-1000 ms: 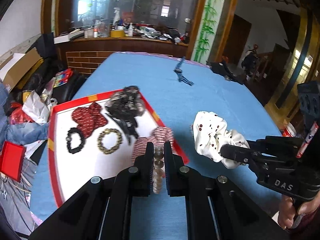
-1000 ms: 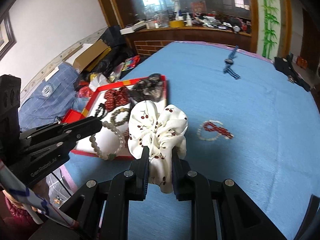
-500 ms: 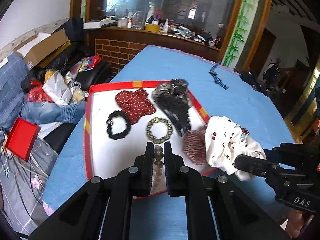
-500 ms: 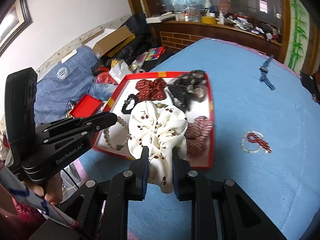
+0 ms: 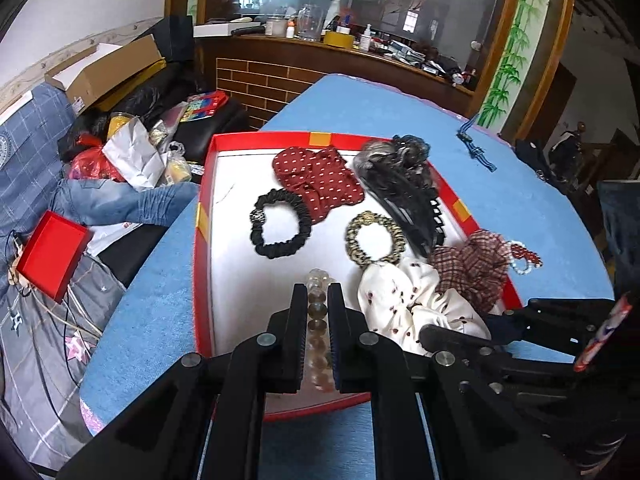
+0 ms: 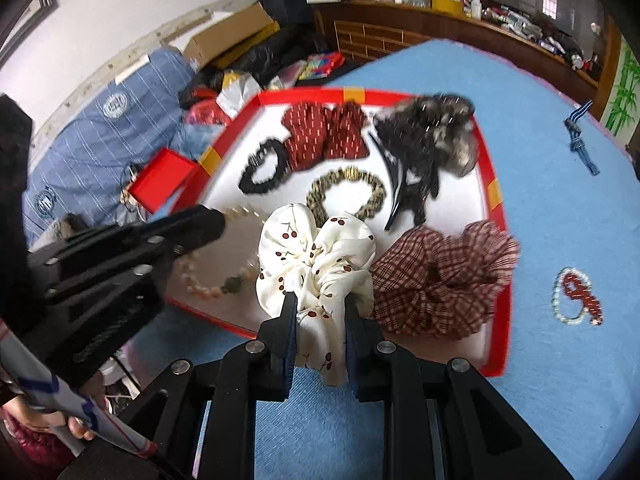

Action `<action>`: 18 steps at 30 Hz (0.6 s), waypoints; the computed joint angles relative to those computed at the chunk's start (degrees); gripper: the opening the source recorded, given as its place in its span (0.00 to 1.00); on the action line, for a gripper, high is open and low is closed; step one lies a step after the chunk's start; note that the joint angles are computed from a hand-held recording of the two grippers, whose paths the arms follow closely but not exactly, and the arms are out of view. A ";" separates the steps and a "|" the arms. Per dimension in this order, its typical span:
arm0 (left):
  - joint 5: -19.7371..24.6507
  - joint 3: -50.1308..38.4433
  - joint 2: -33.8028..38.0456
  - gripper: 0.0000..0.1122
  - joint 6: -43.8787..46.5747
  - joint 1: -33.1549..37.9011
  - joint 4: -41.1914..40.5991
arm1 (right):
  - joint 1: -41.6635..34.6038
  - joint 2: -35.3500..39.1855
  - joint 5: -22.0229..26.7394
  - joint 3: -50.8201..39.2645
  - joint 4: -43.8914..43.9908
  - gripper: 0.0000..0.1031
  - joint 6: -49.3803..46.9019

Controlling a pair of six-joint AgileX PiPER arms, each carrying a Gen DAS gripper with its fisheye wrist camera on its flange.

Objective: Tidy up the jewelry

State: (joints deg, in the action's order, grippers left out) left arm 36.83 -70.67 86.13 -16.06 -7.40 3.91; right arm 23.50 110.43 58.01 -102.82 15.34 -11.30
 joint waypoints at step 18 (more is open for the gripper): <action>16.34 5.83 -14.88 0.87 -52.22 -22.15 52.04 | -5.60 -26.28 -16.18 22.47 0.47 0.88 -0.89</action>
State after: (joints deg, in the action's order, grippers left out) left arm 53.17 -64.84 71.25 -68.27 -29.55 55.95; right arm 17.90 84.15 41.83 -80.35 15.81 -12.18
